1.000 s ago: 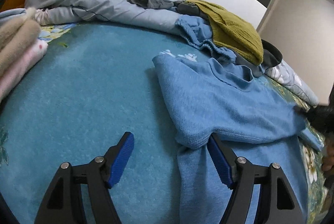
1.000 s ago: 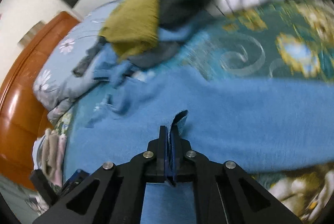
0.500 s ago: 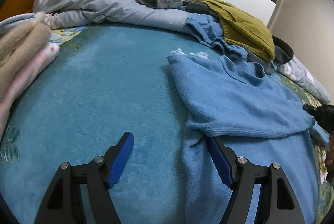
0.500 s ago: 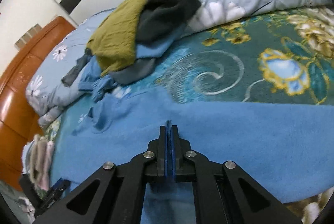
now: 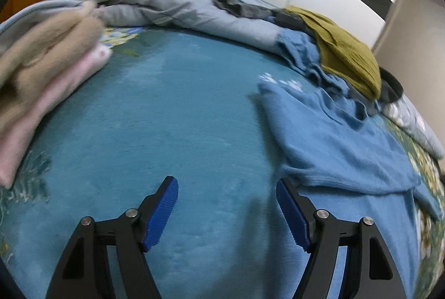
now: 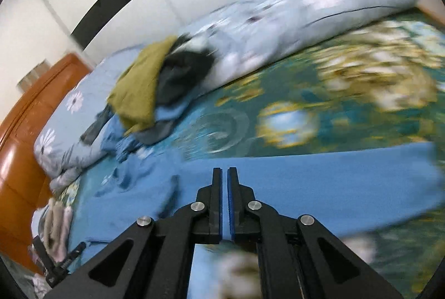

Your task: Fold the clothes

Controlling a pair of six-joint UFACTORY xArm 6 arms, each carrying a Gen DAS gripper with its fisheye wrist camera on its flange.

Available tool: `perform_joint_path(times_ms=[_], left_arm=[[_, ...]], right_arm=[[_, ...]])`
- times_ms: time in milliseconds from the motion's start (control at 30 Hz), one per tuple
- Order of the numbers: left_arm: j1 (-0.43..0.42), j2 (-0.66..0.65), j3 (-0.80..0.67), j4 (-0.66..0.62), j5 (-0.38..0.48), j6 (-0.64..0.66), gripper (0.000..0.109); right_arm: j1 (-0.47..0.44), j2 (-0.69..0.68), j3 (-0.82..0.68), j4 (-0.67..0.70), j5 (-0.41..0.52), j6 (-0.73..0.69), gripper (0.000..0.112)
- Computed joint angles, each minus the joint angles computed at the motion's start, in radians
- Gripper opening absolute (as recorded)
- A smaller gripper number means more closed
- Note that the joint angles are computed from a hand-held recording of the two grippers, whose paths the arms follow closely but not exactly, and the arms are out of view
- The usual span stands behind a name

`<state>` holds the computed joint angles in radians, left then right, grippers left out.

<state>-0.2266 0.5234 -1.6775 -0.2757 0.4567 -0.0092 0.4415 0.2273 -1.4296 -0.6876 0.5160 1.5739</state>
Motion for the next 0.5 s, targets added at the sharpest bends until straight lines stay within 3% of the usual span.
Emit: perform_joint_path(times_ms=[100,167,233,367,500], left_arm=[[0.012,-0.005,0.005,-0.042,-0.005,0.018,0.077],[0.011,-0.013,0.015,-0.096,-0.019,0.055,0.077],[0.006,-0.025,0.029,-0.163,-0.039,0.112,0.078],[-0.011,-0.057,0.063,-0.328,-0.07,0.27,0.081],[-0.019,-0.08,0.078,-0.427,-0.08,0.377,0.082]], right_arm=[[-0.013,-0.223,0.25,-0.095,0.08,0.228,0.008],[-0.022,-0.343,0.394,-0.103,0.108,0.335,0.025],[-0.036,-0.413,0.494,-0.106,0.092,0.437,0.035],[-0.087,-0.43,0.585,-0.223,-0.057,0.693,0.035],[-0.109,-0.377,0.553,-0.325,-0.07,0.857,0.035]])
